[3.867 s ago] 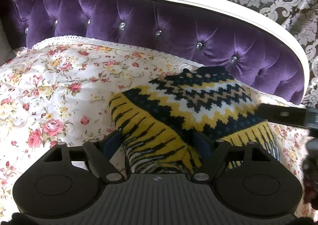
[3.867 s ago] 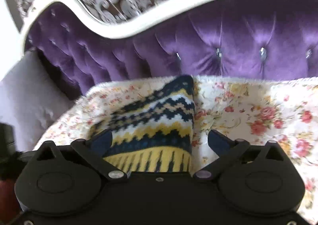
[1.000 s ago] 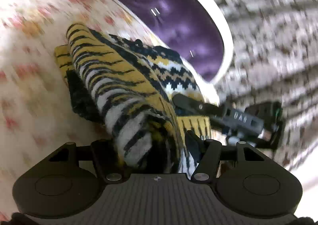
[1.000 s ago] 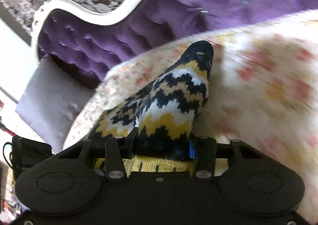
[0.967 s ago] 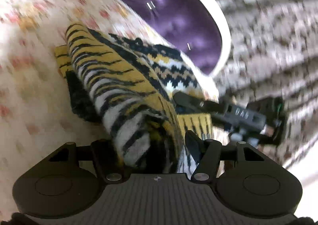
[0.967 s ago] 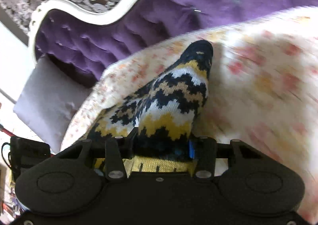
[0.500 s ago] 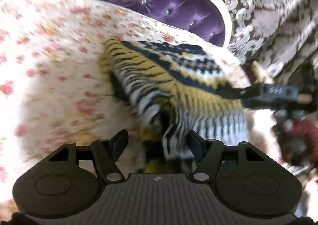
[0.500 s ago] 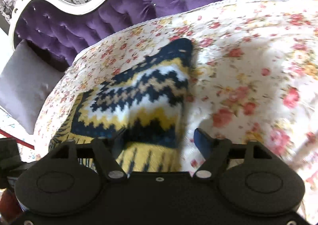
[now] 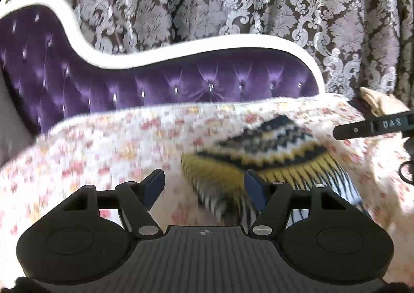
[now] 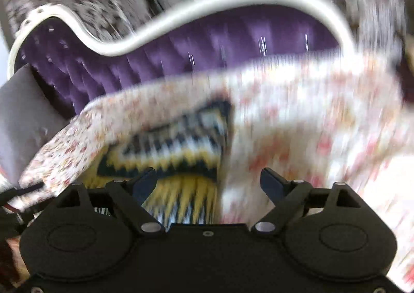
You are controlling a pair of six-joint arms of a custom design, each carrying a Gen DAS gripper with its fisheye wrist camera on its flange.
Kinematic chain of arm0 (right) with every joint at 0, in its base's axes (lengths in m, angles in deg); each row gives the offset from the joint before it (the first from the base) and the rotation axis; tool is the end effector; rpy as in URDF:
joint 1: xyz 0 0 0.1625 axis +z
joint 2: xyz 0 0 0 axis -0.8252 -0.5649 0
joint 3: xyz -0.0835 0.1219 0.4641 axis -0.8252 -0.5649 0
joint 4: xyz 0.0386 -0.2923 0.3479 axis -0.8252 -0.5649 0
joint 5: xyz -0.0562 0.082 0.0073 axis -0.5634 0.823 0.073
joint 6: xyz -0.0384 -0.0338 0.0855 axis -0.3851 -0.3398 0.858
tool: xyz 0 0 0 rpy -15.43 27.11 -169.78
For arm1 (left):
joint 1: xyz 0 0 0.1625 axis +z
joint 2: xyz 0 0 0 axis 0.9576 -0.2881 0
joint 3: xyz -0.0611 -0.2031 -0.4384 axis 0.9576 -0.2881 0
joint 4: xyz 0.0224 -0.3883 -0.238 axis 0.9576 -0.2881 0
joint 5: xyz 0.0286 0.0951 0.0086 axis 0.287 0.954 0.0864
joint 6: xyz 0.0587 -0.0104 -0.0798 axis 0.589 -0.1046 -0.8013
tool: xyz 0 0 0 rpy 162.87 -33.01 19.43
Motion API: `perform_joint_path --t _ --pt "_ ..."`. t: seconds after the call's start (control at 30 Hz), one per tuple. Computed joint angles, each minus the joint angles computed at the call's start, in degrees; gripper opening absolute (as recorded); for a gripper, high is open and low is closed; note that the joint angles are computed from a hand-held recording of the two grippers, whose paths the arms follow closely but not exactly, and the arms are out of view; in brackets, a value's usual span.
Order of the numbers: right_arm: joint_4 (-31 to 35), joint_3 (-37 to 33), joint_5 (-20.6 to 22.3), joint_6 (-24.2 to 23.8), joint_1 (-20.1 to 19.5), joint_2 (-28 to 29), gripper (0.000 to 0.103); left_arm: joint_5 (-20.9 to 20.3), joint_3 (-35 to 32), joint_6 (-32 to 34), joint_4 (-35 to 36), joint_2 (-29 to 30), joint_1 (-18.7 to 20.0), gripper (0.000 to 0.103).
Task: Fold small clothes
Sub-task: 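Lay the folded sweater flat on the bedspread with both tools and release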
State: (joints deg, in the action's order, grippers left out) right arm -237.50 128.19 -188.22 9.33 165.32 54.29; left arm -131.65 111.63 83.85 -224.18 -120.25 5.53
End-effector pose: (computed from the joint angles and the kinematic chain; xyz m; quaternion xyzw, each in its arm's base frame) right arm 0.3462 -0.7560 0.0004 0.0511 -0.8347 0.4888 0.2486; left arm -0.0062 -0.8224 0.3945 0.4348 0.7995 -0.3467 0.2268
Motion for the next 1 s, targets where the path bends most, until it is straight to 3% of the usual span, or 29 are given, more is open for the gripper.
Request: perform_joint_path --t 0.1,0.2,0.3,0.4,0.47,0.6,0.7,0.83,1.0 --pt "0.21 -7.01 -2.85 -7.85 0.61 3.42 0.089 4.06 -2.62 0.61 -2.89 4.04 -1.2 0.067" --pt "6.63 -15.84 -7.3 -11.37 0.21 7.61 0.079 9.24 -6.33 1.81 -0.38 7.8 -1.54 0.067" --pt "13.53 -22.49 -12.05 -12.87 -0.77 11.09 0.079 12.38 -7.6 5.69 -1.14 10.02 -1.11 0.069" --pt "12.32 -19.64 -10.01 -10.04 -2.1 9.91 0.088 13.0 -9.01 4.15 1.01 10.36 -1.05 0.07" --pt "11.83 -17.85 -9.12 -8.36 -2.28 8.83 0.088 13.41 -9.7 3.32 3.31 9.83 -1.35 0.069" --pt "2.41 -16.89 -10.67 -14.92 0.16 9.59 0.085 9.98 -5.45 0.32 1.3 6.21 -1.77 0.068" --pt "-1.73 -12.27 -9.68 -16.37 1.78 8.2 0.086 8.71 -0.38 0.09 -0.5 3.3 -1.68 0.068" --pt "0.98 -13.0 -15.78 -17.0 2.59 10.14 0.087 10.53 1.31 -1.51 0.09 3.64 -1.05 0.07" --pt "-2.02 -9.62 -14.16 -12.94 2.61 8.82 0.088 10.39 0.76 -5.42 3.21 2.39 -1.28 0.069"
